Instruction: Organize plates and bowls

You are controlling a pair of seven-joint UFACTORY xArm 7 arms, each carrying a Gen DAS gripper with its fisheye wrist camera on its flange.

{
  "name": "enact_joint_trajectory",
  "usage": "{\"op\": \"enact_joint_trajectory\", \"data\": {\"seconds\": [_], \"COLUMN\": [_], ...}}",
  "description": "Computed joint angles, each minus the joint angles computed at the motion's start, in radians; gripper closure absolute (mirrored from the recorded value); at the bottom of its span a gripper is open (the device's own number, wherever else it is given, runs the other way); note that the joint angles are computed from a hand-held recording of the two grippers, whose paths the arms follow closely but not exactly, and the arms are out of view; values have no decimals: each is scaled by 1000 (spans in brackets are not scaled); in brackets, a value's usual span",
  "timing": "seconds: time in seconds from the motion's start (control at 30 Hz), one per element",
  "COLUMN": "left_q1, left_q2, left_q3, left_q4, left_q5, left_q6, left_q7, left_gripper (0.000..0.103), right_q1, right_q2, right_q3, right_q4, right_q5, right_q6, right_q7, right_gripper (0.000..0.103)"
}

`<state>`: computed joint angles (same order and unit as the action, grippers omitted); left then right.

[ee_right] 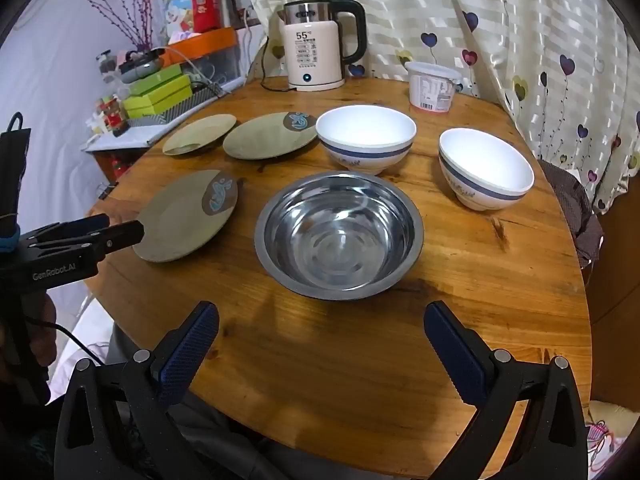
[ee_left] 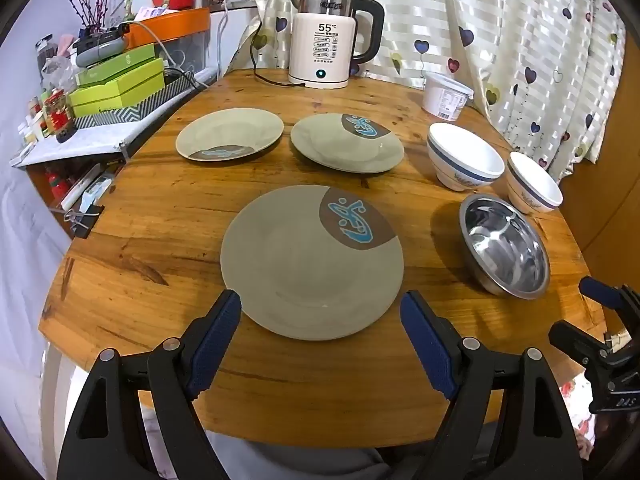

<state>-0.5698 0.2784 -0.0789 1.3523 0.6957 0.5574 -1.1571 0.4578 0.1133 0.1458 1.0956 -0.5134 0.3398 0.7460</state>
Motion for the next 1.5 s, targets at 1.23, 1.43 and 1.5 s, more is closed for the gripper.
{"op": "enact_joint_trajectory", "data": {"seconds": [1.23, 1.43, 1.5], "left_q1": [17, 25, 29], "left_q2": [-19, -27, -33], "left_q3": [-8, -11, -11], "left_q4": [-24, -31, -40], "left_q5": [-60, -64, -66], "left_q6": [-8, -18, -33], "left_q7": [47, 55, 53], "left_gripper": [21, 21, 21], "right_q1": [11, 11, 12], "right_q2": [12, 7, 6], "right_q3": [-12, -15, -13], "right_q4": [29, 19, 21], "right_q5": [-13, -34, -39], "right_q6": [-30, -38, -32], "right_q7": [-2, 17, 22], "right_gripper": [0, 0, 0]}}
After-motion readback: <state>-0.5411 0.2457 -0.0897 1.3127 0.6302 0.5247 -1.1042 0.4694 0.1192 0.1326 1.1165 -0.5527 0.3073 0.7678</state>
